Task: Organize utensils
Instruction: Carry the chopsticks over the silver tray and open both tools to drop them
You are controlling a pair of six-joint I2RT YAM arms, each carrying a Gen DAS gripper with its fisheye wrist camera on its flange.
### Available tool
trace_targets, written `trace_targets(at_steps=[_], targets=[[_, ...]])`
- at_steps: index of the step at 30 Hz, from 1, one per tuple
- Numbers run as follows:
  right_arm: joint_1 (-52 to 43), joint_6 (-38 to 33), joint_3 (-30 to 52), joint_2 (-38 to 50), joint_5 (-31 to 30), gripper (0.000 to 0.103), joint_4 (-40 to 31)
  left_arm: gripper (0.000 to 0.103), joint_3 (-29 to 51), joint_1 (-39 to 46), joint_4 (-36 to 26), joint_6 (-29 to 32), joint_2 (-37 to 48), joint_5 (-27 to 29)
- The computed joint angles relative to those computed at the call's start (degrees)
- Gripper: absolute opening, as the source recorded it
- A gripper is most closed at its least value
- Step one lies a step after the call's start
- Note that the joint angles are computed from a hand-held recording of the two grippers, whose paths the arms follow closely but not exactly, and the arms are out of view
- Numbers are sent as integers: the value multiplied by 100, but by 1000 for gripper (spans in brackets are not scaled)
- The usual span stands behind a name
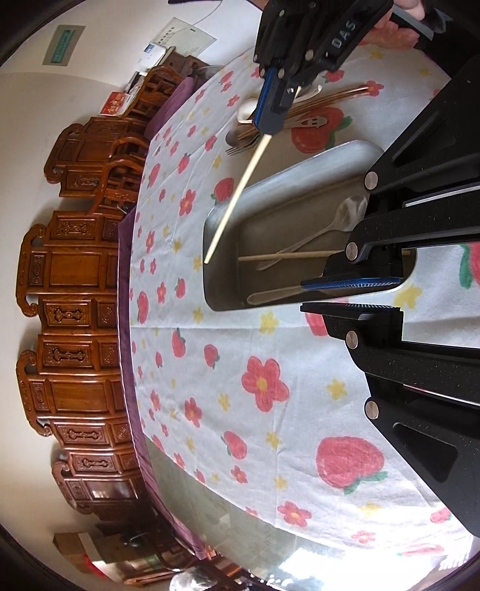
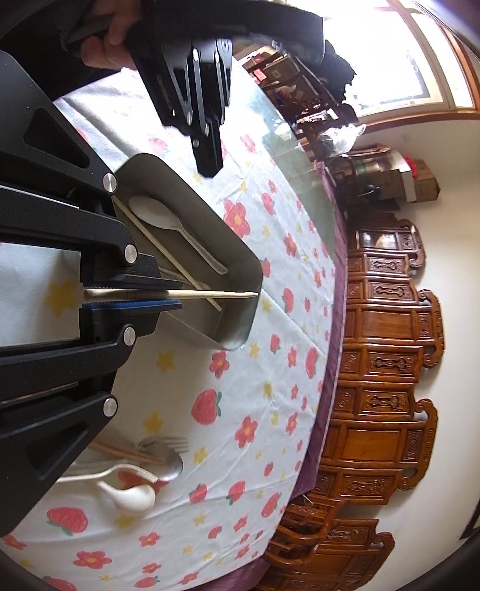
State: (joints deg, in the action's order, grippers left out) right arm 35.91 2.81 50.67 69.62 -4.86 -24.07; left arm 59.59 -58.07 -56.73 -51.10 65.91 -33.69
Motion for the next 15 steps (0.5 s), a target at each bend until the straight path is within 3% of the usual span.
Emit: trace_targets(at_steps=[10, 15], targets=[[481, 524, 312, 956, 429, 6, 162, 6, -222, 378, 3, 47, -435, 149], [524, 753, 327, 1113, 187, 6, 218, 6, -244, 371, 10, 35, -466, 142]])
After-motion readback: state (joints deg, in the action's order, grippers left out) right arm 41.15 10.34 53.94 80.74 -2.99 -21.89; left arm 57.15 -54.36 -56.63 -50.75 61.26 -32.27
